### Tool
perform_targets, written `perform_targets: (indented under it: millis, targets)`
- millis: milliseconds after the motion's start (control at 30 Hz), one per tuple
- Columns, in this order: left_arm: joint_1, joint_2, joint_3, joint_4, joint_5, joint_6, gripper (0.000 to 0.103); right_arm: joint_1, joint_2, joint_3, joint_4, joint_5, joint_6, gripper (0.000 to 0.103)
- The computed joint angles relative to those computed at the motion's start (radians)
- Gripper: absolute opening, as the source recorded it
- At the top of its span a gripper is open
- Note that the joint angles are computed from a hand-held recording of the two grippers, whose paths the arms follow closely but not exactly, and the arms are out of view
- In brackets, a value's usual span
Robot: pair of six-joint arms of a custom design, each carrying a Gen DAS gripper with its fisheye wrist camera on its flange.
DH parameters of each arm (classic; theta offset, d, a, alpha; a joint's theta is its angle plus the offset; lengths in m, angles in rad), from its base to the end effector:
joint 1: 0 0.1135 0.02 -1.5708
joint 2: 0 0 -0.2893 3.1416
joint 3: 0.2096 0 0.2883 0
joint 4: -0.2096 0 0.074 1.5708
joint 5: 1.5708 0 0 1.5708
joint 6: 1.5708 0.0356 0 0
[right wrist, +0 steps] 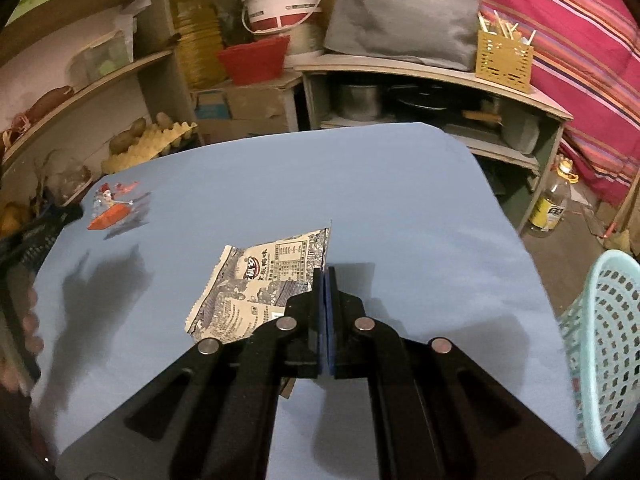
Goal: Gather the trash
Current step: 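Grasp the orange candy wrapper with the left gripper while the right holds the snack wrapper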
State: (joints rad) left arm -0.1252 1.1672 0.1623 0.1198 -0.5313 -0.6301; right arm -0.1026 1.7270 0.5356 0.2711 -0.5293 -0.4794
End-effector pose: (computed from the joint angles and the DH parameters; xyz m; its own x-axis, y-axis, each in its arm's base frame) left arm 0.1754 -0.0039 0.0927 -0.4963 -0.4495 -0.7427 -0.6227 0.7805 -0.0563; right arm 0.2889 -0.0117 0.0762 -0.6028 -0.3382 -0.7227 -0.5565 0.8272 0.0772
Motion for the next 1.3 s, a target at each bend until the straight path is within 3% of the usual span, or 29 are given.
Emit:
perform_targets:
  millis: [133, 300, 367, 400, 433, 467, 533, 700, 800, 833, 933, 1067, 1300]
  targets:
    - [0.085, 0.247, 0.099, 0.138, 0.06, 0.092, 0.099, -0.041, 0.003, 0.021, -0.026, -0.011, -0.042, 0.002]
    - [0.145, 0.38, 0.143, 0.215, 0.103, 0.141, 0.097, -0.074, 0.014, 0.047, -0.063, -0.029, -0.059, 0.002]
    - [0.162, 0.378, 0.124, 0.256, 0.131, 0.155, 0.087, -0.084, 0.006, 0.05, -0.075, -0.042, -0.071, 0.002]
    - [0.171, 0.378, 0.118, 0.267, 0.152, 0.166, 0.064, -0.088, 0.001, 0.049, -0.081, -0.05, -0.08, 0.002]
    - [0.181, 0.375, 0.115, 0.269, 0.185, 0.176, 0.05, -0.089, -0.004, 0.051, -0.087, -0.054, -0.081, 0.002]
    - [0.195, 0.369, 0.111, 0.263, 0.225, 0.179, 0.049, -0.094, -0.01, 0.05, -0.096, -0.062, -0.088, 0.002]
    - [0.171, 0.323, 0.085, 0.25, 0.201, 0.165, 0.048, -0.108, -0.026, 0.047, -0.114, -0.082, -0.103, 0.002]
    - [-0.017, 0.127, 0.06, 0.04, 0.036, 0.042, 0.047, -0.171, -0.08, 0.045, -0.193, -0.162, -0.151, 0.002]
    - [-0.211, 0.021, 0.085, -0.165, -0.096, -0.114, 0.047, -0.224, -0.107, 0.059, -0.26, -0.214, -0.199, 0.002]
    - [-0.322, 0.016, 0.114, -0.258, -0.166, -0.21, 0.047, -0.25, -0.113, 0.069, -0.291, -0.236, -0.221, 0.002]
    - [-0.565, 0.102, 0.222, -0.434, -0.291, -0.432, 0.047, -0.331, -0.121, 0.105, -0.383, -0.298, -0.292, 0.002]
    - [-0.763, 0.267, 0.395, -0.568, -0.365, -0.605, 0.047, -0.471, -0.105, 0.187, -0.526, -0.386, -0.407, 0.002]
    - [-0.907, 0.523, 0.697, -0.597, -0.395, -0.615, 0.047, -0.719, 0.061, 0.447, -0.717, -0.474, -0.508, 0.002]
